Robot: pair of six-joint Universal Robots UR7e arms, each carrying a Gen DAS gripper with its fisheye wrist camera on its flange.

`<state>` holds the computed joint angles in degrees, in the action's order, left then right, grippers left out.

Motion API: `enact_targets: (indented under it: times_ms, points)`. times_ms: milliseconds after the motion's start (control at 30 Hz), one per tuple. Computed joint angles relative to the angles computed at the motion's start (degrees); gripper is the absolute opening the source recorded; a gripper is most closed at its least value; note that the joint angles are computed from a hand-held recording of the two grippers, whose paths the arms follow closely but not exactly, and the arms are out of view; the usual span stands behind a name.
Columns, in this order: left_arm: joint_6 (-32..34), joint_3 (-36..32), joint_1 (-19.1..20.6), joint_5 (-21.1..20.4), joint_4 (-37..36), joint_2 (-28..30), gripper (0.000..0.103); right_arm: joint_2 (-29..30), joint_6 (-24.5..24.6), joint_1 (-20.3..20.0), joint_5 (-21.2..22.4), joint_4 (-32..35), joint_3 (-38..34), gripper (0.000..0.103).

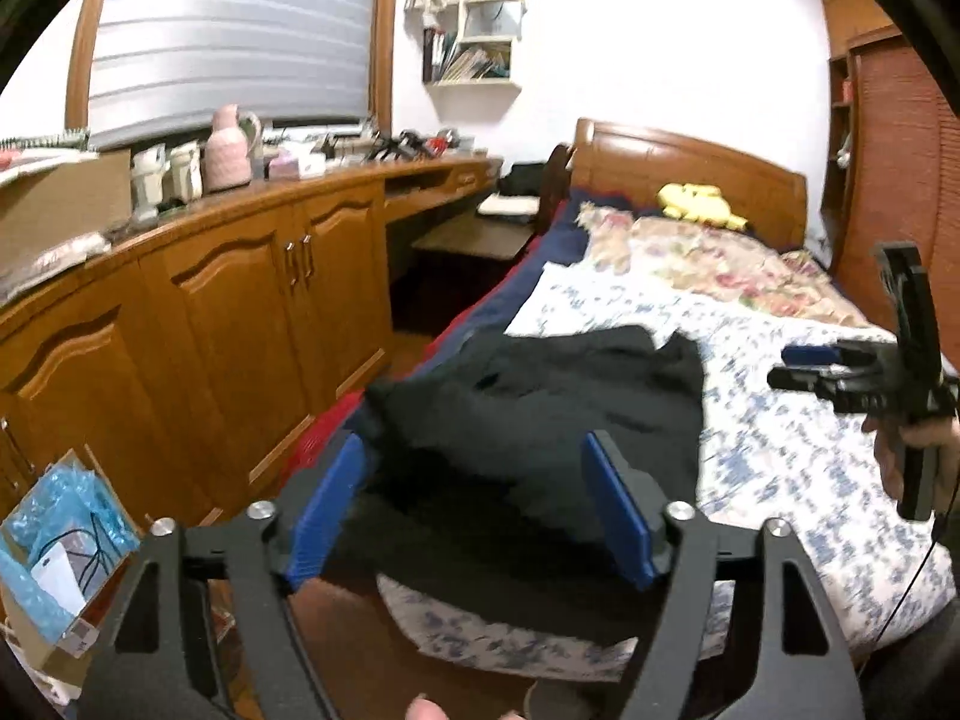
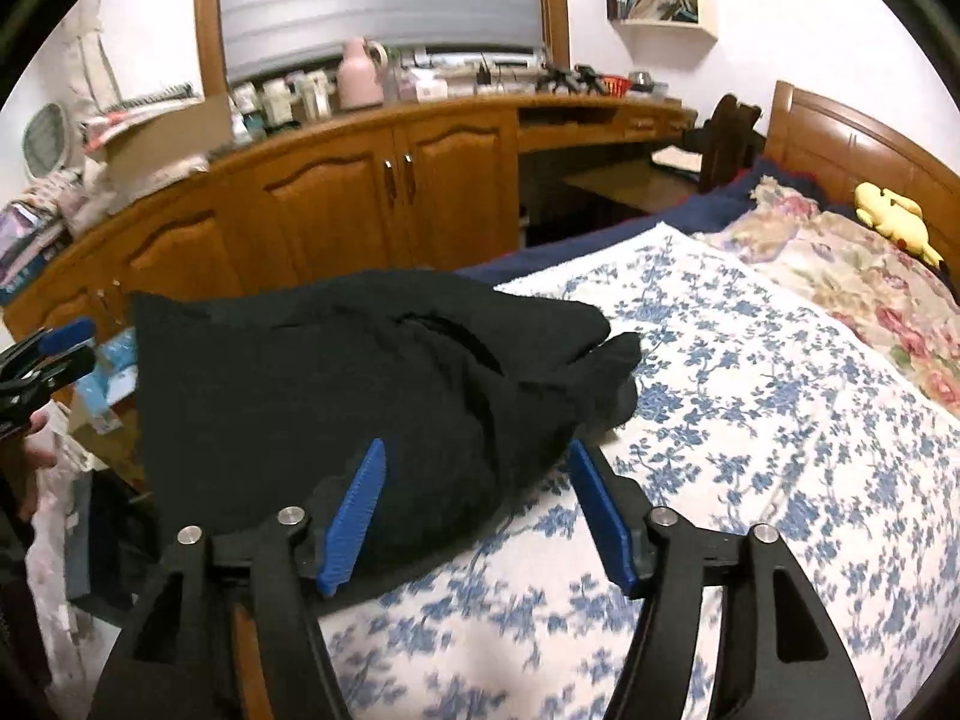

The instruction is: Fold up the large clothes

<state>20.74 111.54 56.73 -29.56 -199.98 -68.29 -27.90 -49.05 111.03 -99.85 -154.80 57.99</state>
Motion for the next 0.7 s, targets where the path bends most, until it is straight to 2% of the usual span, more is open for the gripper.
enact_targets:
  times_ms: [167,333,567,700]
  points:
    - [4.22,-1.23,-3.88,1.12,-4.29,2.10,0.082,-7.05,-0.68,-1.95,3.28,-6.62,9.96,0.075]
    - [5.42,-2.77,-5.99,0.64,-4.68,4.32,0.084,-13.55,-1.03,-3.94,5.68,-12.78,18.79,0.079]
    - [1.92,-4.72,-7.49,-1.50,-1.17,8.84,0.084,-20.47,-1.09,-6.63,6.80,-20.88,29.46,0.083]
    - [0.15,-6.24,-8.05,-3.60,0.39,12.51,0.084,-24.05,-0.91,-8.13,5.95,-25.49,35.19,0.085]
